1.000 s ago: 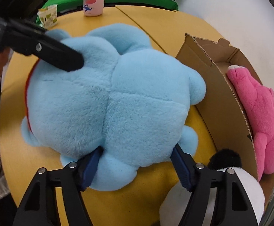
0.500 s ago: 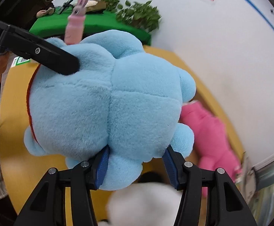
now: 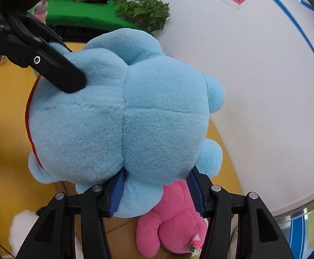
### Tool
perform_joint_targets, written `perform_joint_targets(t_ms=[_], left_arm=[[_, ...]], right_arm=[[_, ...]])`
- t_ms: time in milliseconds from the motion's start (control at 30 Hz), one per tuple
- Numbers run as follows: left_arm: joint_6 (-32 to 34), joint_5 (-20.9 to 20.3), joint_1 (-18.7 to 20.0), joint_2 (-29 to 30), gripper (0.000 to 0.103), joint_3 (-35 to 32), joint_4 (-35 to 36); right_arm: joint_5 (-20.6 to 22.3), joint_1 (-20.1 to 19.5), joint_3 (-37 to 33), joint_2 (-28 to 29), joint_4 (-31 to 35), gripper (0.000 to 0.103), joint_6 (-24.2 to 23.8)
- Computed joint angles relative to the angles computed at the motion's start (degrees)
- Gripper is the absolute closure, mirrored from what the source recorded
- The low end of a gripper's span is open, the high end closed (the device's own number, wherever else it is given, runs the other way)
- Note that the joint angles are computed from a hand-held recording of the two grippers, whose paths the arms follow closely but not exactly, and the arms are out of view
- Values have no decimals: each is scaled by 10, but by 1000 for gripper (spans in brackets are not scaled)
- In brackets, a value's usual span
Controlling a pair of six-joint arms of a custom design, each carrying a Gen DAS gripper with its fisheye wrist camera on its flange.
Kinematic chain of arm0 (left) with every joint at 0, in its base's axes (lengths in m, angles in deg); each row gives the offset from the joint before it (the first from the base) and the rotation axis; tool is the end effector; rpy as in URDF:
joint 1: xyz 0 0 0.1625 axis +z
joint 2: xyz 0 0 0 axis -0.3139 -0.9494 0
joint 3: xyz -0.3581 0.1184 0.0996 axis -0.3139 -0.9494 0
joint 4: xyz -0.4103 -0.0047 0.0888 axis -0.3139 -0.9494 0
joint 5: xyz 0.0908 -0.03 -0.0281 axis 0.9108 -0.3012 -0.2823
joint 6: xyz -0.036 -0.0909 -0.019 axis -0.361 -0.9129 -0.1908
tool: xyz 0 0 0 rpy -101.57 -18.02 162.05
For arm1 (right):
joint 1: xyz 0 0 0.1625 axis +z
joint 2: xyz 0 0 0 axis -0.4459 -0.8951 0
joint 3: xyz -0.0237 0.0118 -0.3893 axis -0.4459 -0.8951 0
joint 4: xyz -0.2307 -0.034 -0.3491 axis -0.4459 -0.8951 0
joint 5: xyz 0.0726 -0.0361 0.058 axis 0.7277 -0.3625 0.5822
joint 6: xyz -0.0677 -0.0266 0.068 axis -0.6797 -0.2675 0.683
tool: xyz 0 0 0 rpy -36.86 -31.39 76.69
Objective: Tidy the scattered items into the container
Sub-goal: 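Lift the blue elephant with both grippers and carry it over the box, then lower the blue elephant beside the pink bear and open both grippers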
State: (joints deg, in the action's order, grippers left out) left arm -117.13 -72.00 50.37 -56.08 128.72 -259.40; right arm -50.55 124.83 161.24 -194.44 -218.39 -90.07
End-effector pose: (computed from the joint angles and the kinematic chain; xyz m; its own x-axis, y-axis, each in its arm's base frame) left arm -0.2880 -0.3956 0.1466 -0.9240 0.3213 -0.2071 0.3812 0.7336 -0.5626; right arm 0.1548 -0.3461 0.3274 0.2580 -0.7976 0.5453 -0.9409 -0.0792 0.3293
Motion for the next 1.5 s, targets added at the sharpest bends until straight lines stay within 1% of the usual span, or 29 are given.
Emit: perform_joint_targets(t_ms=[100, 200, 300, 400, 467, 500, 567, 633, 700, 767, 833, 900, 967, 1000, 1033, 1067, 1100, 1167, 1200, 1267, 1333, 1400, 1500], left_arm=[[-11, -19, 32, 41, 59, -6, -13], [-43, -28, 62, 79, 59, -9, -21], [-73, -14, 74, 101, 59, -9, -12], [-114, 10, 76, 104, 58, 0, 9], [-129, 22, 72, 96, 56, 11, 13], [-133, 29, 69, 92, 53, 16, 14], [-133, 32, 67, 84, 49, 21, 18], [-128, 31, 66, 76, 44, 24, 22], [-133, 36, 57, 70, 42, 29, 23], [-153, 67, 34, 49, 42, 43, 48], [-174, 104, 5, 24, 42, 56, 78], [-194, 135, -32, -14, 42, 75, 113], [-223, 172, -73, -49, 35, 88, 163], [-242, 192, -97, -64, 31, 92, 196], [-255, 207, -118, -74, 26, 93, 226], [-264, 218, -140, -80, 24, 91, 253], [-268, 226, -157, -79, 24, 88, 269], [-273, 234, -189, -68, 24, 81, 286], [-270, 233, -200, -58, 24, 77, 281], [-262, 223, -217, -36, 24, 74, 259], [-261, 212, -228, -13, 24, 71, 238], [-268, 198, -238, 8, 24, 68, 227], [-272, 175, -252, 35, 24, 66, 200]], right_arm=[[8, -43, -2, 50, -18, 45, -32], [-4, -65, 2, 108, -56, 45, -62], [-22, -74, 4, 162, -89, 45, -83], [-25, -78, 16, 192, -108, 45, -97], [-21, -79, 21, 200, -106, 45, -93], [-20, -77, 19, 202, -96, 44, -81], [-28, -72, 17, 209, -91, 40, -63], [-40, -68, 18, 213, -98, 32, -46], [-43, -69, 15, 201, -77, 33, -18], [-36, -72, 10, 172, -40, 31, 9], [-18, -75, 9, 132, -13, 20, 35], [2, -77, -1, 90, 25, 15, 65], [28, -83, -26, 81, 41, 14, 96], [32, -83, -28, 56, 55, 12, 112], [47, -95, -27, 25, 72, 10, 125], [65, -116, -33, -5, 95, 9, 130], [79, -124, -29, -43, 119, 8, 151], [125, -153, -5, -145, 172, 7, 176], [143, -163, -10, -174, 192, 5, 189], [184, -212, 9, -259, 235, 2, 204], [236, -288, 23, -355, 300, 1, 197], [291, -387, 34, -442, 360, 1, 160], [344, -500, 47, -516, 426, 1, 104]])
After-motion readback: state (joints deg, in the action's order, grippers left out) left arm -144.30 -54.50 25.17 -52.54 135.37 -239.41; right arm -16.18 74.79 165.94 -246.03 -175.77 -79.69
